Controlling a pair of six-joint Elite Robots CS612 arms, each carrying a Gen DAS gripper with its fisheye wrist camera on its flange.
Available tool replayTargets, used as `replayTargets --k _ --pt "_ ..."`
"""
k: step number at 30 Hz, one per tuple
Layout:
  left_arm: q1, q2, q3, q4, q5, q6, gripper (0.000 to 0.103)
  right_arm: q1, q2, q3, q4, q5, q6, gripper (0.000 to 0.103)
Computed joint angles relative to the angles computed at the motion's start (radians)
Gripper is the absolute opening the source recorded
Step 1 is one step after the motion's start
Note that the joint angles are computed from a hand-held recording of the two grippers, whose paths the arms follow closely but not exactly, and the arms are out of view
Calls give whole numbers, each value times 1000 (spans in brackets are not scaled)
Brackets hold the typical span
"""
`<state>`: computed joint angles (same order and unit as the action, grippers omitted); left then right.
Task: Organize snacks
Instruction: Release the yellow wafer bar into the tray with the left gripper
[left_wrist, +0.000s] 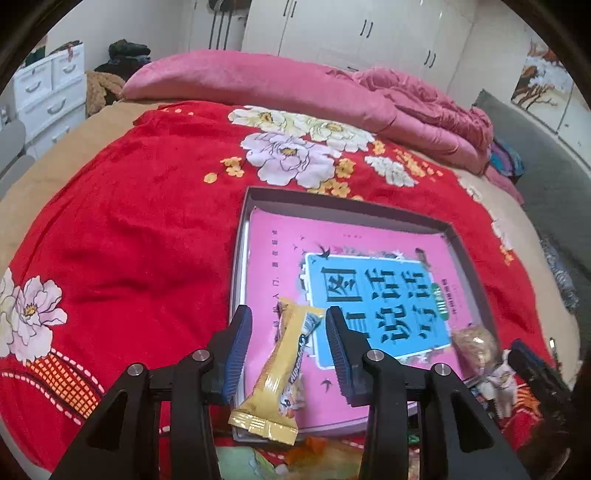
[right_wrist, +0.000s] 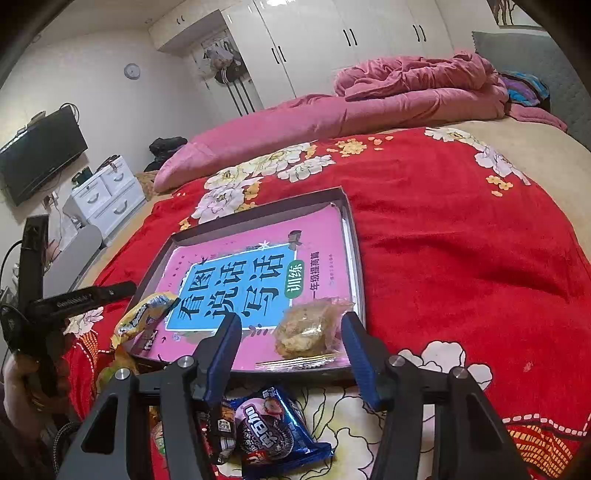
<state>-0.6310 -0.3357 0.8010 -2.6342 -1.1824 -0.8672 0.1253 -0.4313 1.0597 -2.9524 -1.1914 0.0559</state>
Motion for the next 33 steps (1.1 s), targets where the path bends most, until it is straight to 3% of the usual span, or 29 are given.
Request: replayTargets --k 3,8,11,33 --pt "-1 -17 27 -37 -9 -10 55 0 -2 3 -6 4 -3 56" --pt "-5 -45 77 -82 1 -5 58 0 -4 7 -21 9 -2 59" --pt "-7 -63 113 -114 0 -9 66 0 -4 9 -28 13 1 60" --pt "-24 -119 236 -179 -23 5 67 -3 -26 52 -81 44 -10 66"
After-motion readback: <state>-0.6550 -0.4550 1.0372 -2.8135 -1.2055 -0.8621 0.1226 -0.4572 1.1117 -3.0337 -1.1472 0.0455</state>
